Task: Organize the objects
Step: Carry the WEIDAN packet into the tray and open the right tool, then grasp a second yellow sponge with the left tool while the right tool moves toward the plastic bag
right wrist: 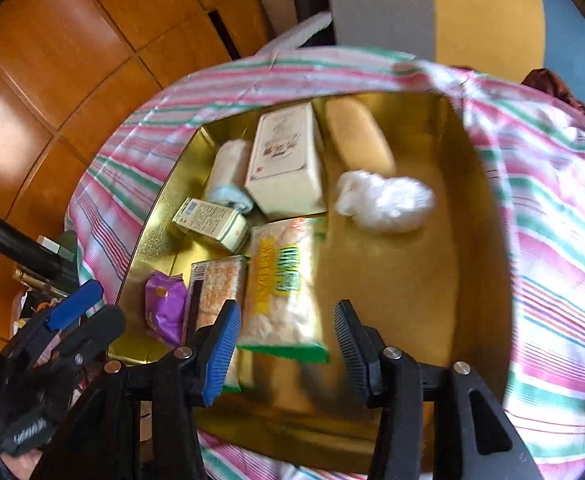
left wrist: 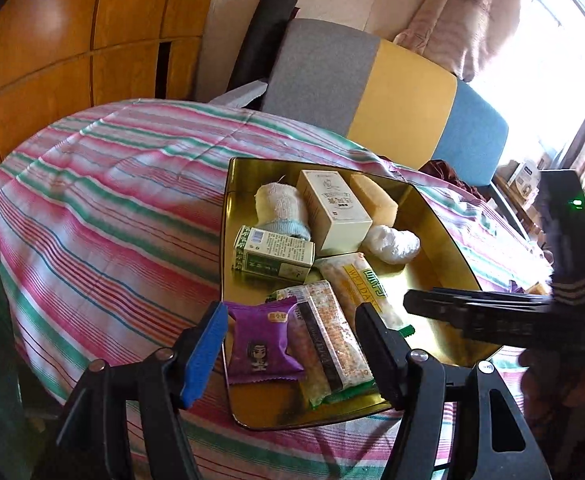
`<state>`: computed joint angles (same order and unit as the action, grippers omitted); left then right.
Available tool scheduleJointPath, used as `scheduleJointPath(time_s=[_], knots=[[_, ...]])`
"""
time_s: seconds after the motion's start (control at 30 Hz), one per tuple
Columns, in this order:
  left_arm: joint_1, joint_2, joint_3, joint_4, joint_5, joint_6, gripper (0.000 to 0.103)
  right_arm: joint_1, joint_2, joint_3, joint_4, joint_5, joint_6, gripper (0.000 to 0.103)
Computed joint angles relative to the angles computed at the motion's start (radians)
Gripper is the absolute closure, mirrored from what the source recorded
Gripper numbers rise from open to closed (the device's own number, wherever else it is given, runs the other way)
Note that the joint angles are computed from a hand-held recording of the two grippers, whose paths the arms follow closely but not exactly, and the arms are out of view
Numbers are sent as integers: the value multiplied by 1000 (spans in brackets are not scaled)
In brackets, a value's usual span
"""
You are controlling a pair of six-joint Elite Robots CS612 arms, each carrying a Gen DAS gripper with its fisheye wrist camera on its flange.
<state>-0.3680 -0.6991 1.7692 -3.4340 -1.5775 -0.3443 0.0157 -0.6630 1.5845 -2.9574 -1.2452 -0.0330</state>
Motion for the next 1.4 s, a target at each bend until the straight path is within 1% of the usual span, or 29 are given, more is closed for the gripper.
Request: scheduleJointPath(time_s=[0.2, 0.4, 0.63, 0.77, 0.9, 1.0, 1.07, 1.1, 1.13, 1.17, 1.2, 1.27, 1.3, 1.4], knots=[[-18, -9, 12, -11, 39, 40, 35, -32, -58, 99, -107, -29, 13, 54], [-40, -19, 23, -18, 75, 90, 35, -60, -85, 156, -181, -89, 22, 54], [-63, -26, 25, -22, 80, 157, 34, -125, -111, 209, -244, -140, 80, 54], [-76, -29, 21, -16, 74, 180, 34, -165, -127, 236, -275, -195, 119, 54], [-91, -29, 10, 3, 68, 213, 34, -210, -139, 263, -317, -265, 163, 54], [-103, -28, 1, 12, 64, 238, 34, -244, -143, 279, -347, -321, 216, 54], [-112, -26, -8, 19, 59, 259, 34, -261, -139, 288, -370, -382, 253, 54], [-117, -26, -12, 21, 55, 270, 34, -266, -136, 291, -374, -423, 272, 54], [-122, -26, -16, 24, 53, 281, 34, -274, -131, 296, -383, -454, 306, 54], [-128, -25, -20, 26, 50, 291, 34, -285, -128, 303, -393, -461, 351, 54], [-133, -25, -24, 29, 47, 300, 34, -297, -127, 309, -392, -452, 390, 54], [-144, -23, -34, 38, 40, 320, 34, -321, -129, 319, -375, -417, 476, 54], [-150, -22, -40, 44, 36, 331, 34, -330, -128, 324, -389, -401, 511, 54], [-164, -14, -63, 65, 14, 363, 34, -341, -130, 335, -402, -392, 555, 54]])
